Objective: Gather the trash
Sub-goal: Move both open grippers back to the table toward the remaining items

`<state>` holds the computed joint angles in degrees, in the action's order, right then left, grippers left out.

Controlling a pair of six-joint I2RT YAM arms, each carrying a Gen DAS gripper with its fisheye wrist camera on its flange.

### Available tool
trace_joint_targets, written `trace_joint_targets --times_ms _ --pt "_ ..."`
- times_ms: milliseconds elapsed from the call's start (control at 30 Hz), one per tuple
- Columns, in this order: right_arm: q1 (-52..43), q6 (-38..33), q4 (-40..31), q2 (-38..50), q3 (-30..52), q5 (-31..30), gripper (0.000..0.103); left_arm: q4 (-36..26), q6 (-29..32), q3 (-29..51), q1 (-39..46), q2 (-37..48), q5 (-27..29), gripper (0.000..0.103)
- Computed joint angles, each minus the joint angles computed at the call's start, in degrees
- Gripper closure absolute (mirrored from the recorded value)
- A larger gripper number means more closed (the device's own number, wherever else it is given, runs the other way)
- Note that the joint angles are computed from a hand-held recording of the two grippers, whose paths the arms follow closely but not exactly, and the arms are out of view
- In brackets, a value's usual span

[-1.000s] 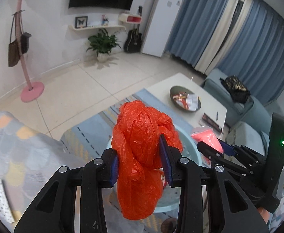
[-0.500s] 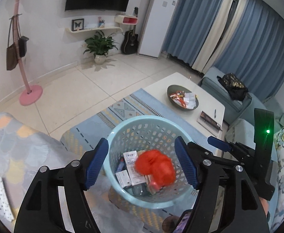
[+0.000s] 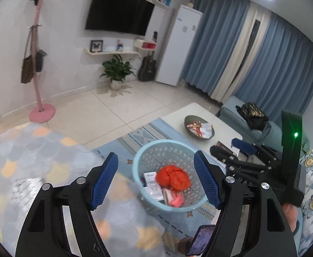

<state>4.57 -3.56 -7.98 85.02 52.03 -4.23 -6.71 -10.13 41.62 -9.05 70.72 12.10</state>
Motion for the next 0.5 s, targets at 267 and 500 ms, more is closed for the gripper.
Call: trace_joint_targets --times_ms 267,500 --pt "11.3 3.5 -1.5 -8.2 -2.5 0.8 0.031 -9.8 4.5 -9.5 18.5 -19.8 9.8 0.031" --pt "24.9 8.1 4.1 -8.3 -5.9 5.6 0.027 -20.5 18.8 -11.0 49.4 -24.3 26.1 0.031"
